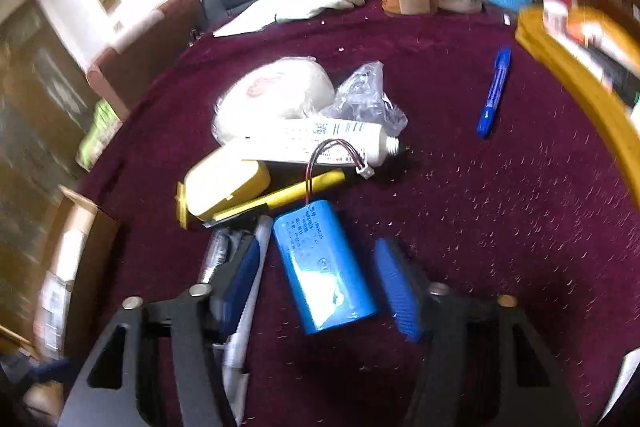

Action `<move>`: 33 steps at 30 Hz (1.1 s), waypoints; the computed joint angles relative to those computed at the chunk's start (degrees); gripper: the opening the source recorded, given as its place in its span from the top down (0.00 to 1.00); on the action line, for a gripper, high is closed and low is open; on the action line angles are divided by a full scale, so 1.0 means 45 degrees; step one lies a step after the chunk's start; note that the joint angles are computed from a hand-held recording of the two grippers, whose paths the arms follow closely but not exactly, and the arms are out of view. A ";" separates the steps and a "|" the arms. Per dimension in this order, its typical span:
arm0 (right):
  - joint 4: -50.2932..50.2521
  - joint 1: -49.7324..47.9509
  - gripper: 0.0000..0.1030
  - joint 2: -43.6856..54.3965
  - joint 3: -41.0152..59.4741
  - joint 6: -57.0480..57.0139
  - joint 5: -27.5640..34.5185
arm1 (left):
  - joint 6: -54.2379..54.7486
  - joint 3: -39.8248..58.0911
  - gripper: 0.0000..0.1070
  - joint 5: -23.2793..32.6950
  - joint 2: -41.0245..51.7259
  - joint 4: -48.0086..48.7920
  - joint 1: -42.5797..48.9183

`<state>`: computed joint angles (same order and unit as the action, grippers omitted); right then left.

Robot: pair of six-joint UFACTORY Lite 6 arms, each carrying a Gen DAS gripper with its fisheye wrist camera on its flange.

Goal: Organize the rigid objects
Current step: 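Grasp the blue battery pack with the right tool while the left tool grasps a black-capped clear pen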

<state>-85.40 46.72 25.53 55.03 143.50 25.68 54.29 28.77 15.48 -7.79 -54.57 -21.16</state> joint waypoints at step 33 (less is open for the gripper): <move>0.0187 0.5710 0.67 -0.3007 -0.4556 0.7147 0.2677 | -0.6524 0.4869 0.92 -0.0504 0.5791 0.5107 -0.3415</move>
<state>-84.56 72.41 12.00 34.53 175.66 37.73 24.93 50.68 13.21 18.27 -31.59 -36.52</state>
